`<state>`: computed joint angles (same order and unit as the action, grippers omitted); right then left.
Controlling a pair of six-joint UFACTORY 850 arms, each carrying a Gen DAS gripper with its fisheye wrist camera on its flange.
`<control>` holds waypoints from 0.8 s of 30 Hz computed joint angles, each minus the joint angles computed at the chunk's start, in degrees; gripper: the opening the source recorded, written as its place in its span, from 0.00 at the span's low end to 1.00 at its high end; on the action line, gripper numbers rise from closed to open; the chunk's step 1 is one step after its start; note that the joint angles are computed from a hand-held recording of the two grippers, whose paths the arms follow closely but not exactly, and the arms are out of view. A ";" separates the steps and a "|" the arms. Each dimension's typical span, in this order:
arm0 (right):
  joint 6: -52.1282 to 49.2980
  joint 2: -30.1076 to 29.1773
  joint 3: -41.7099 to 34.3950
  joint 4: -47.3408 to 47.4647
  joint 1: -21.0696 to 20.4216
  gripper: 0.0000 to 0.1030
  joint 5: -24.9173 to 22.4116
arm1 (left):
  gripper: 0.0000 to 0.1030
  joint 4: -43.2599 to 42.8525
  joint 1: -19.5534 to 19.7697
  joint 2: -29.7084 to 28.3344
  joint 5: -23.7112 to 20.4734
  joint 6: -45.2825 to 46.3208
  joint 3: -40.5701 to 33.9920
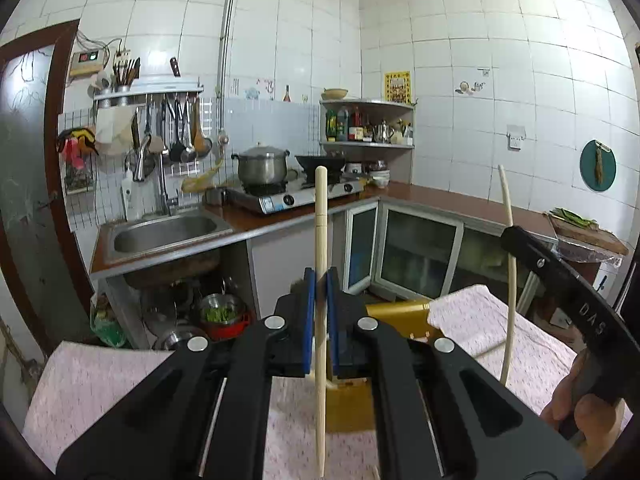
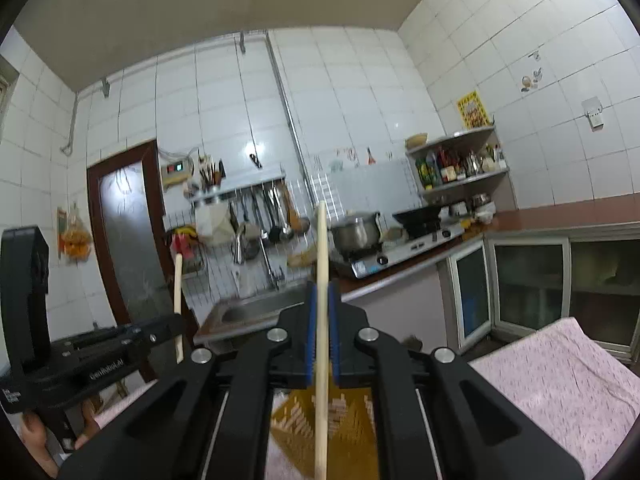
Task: Organize utensils
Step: 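Lift both chopsticks and carry them over the yellow holder, then lower both held chopsticks into the yellow holder and open both tools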
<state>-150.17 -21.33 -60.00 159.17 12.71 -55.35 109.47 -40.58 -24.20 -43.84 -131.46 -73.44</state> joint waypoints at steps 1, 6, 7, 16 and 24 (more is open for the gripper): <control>0.19 -0.29 -0.72 0.22 -0.11 0.06 -0.24 | 0.04 0.17 0.25 -0.48 -0.18 0.54 -1.02; 0.37 -2.07 -4.21 1.60 -0.12 0.06 -1.86 | 0.04 3.62 0.94 -1.97 -1.14 -0.49 -4.26; 0.08 -2.42 -4.78 1.81 -0.02 0.06 -1.98 | 0.04 4.41 1.15 -2.24 -1.17 -1.11 -4.83; -6.35 -7.14 -9.00 6.64 1.23 0.06 -3.91 | 0.04 9.12 3.20 -7.86 -0.04 -7.42 -10.60; -10.72 -10.80 -11.46 10.20 1.64 0.06 -5.36 | 0.04 12.76 3.90 -13.08 -1.34 -9.77 -14.52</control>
